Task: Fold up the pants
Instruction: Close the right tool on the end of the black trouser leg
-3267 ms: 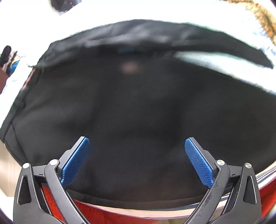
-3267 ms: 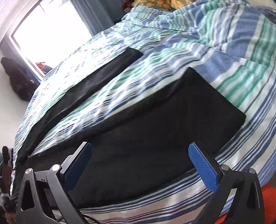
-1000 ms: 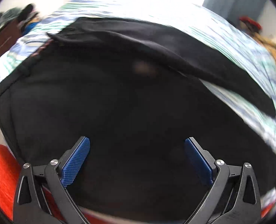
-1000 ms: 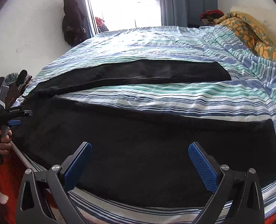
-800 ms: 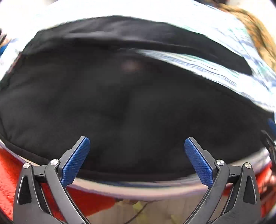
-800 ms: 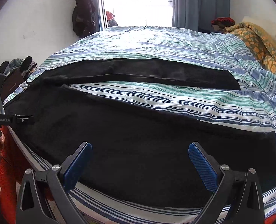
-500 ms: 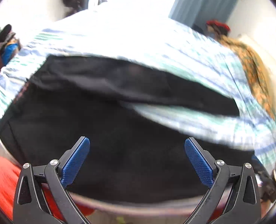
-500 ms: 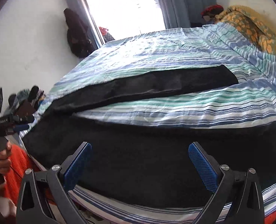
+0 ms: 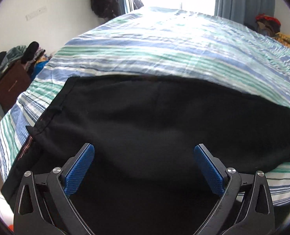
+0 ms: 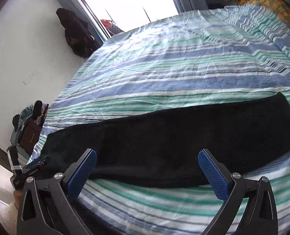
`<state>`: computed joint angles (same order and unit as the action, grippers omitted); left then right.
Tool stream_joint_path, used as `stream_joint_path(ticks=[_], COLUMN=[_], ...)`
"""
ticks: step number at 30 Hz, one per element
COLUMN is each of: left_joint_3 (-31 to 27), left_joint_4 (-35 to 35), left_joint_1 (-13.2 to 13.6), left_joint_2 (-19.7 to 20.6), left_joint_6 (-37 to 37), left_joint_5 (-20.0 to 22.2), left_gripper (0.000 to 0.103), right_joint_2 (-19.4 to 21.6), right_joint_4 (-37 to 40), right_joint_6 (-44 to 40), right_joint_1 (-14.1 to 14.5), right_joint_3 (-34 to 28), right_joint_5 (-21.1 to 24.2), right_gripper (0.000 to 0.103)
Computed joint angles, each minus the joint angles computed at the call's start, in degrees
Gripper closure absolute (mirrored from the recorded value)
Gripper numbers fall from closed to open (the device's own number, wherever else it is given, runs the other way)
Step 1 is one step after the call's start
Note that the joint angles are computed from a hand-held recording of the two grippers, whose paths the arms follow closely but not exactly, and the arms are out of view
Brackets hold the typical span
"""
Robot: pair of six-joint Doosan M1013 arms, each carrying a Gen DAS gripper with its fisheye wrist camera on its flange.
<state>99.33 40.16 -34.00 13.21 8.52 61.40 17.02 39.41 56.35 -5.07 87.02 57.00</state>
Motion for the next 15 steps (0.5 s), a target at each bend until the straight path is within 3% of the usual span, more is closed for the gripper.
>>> stream_joint_path(ticks=[2, 4, 7, 8, 10, 12, 15], left_joint_3=[3.04, 5.85, 5.69, 5.61, 5.58, 5.39, 5.05], left_joint_4=[0.67, 6.21, 8.22, 8.74, 9.64, 9.98, 10.09], left_joint_1=[0.66, -0.30, -0.87, -1.08, -1.62, -1.58, -1.79], left_joint_2=[-0.34, -1.07, -0.37, -0.24, 0.00, 0.51, 0.87], left_joint_6=[-1.48, -7.17, -7.93, -8.26, -9.13, -9.07, -8.86], left_joint_5=[-3.99, -6.76, -5.32, -4.99, -4.35, -3.98, -3.34], left_gripper=[0.000, 0.000, 0.000, 0.000, 0.000, 0.000, 0.000], right_joint_2=[3.00, 5.66, 6.86, 6.72, 7.45, 8.66, 10.67], right_joint_4=[-4.17, -10.96, -15.35, -19.64, -25.88, -22.97, -20.82], right_joint_6=[1.60, 4.48, 5.24, 7.61, 10.94, 7.68, 4.11], right_joint_1=[-0.72, -2.46, -7.02, -7.87, -9.06, -10.36, -10.02], right_joint_3=[-1.93, -3.87, -4.93, -5.14, -7.36, -10.03, -13.64], right_joint_5=[-0.15, 0.07, -2.81, -5.18, -5.73, -3.67, -1.65], right_gripper=[0.001, 0.001, 0.009, 0.009, 0.010, 0.010, 0.011])
